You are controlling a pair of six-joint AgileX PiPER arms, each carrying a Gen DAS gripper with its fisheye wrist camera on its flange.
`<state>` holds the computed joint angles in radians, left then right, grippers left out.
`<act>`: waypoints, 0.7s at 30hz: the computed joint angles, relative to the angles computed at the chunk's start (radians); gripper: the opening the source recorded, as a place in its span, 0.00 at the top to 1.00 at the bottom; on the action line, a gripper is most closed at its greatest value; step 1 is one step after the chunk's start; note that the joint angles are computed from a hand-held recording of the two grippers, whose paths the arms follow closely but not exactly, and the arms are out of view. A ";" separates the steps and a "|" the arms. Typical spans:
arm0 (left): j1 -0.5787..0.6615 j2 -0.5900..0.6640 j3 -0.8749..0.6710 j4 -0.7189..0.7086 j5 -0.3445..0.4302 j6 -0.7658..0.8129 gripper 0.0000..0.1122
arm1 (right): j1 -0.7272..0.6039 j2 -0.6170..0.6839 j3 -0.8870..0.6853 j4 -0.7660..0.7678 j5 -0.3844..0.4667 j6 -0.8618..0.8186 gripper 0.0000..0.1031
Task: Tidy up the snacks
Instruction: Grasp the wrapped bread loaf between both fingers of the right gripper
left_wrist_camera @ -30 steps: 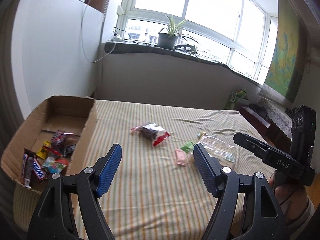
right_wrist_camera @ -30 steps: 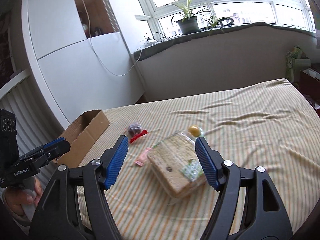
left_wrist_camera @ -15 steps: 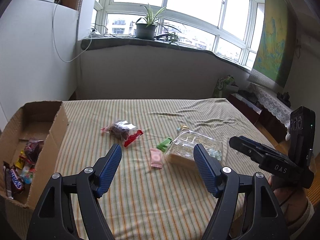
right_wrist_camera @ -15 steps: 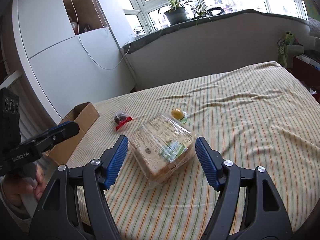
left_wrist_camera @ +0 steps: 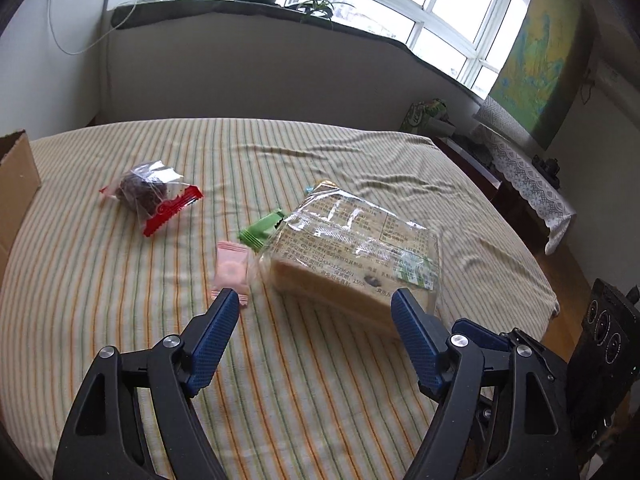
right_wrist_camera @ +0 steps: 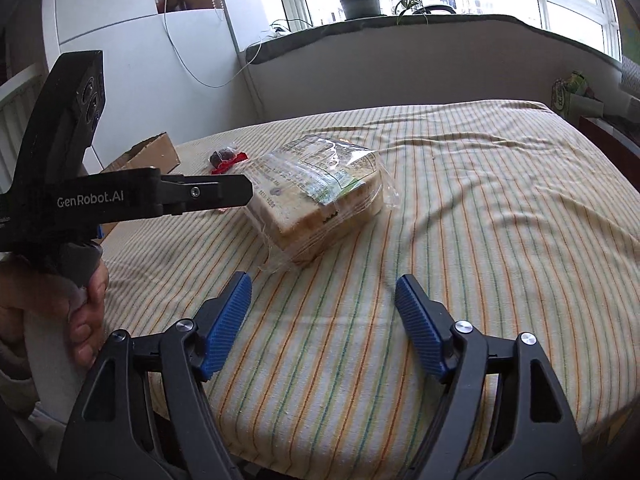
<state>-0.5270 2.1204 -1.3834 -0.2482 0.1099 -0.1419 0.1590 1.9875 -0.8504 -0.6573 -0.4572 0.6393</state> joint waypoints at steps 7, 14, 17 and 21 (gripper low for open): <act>0.045 0.069 -0.161 -0.117 0.105 0.146 0.30 | 0.020 0.024 -0.123 -0.124 0.102 0.140 0.24; 0.062 0.158 -0.299 -0.245 0.193 0.266 0.29 | 0.038 0.077 -0.234 -0.246 0.143 0.256 0.40; 0.068 0.163 -0.285 -0.402 0.181 0.438 0.29 | 0.042 0.082 -0.236 -0.185 0.137 0.177 0.47; 0.063 0.165 -0.281 -0.431 0.173 0.490 0.29 | 0.034 0.080 -0.224 -0.164 0.121 0.152 0.50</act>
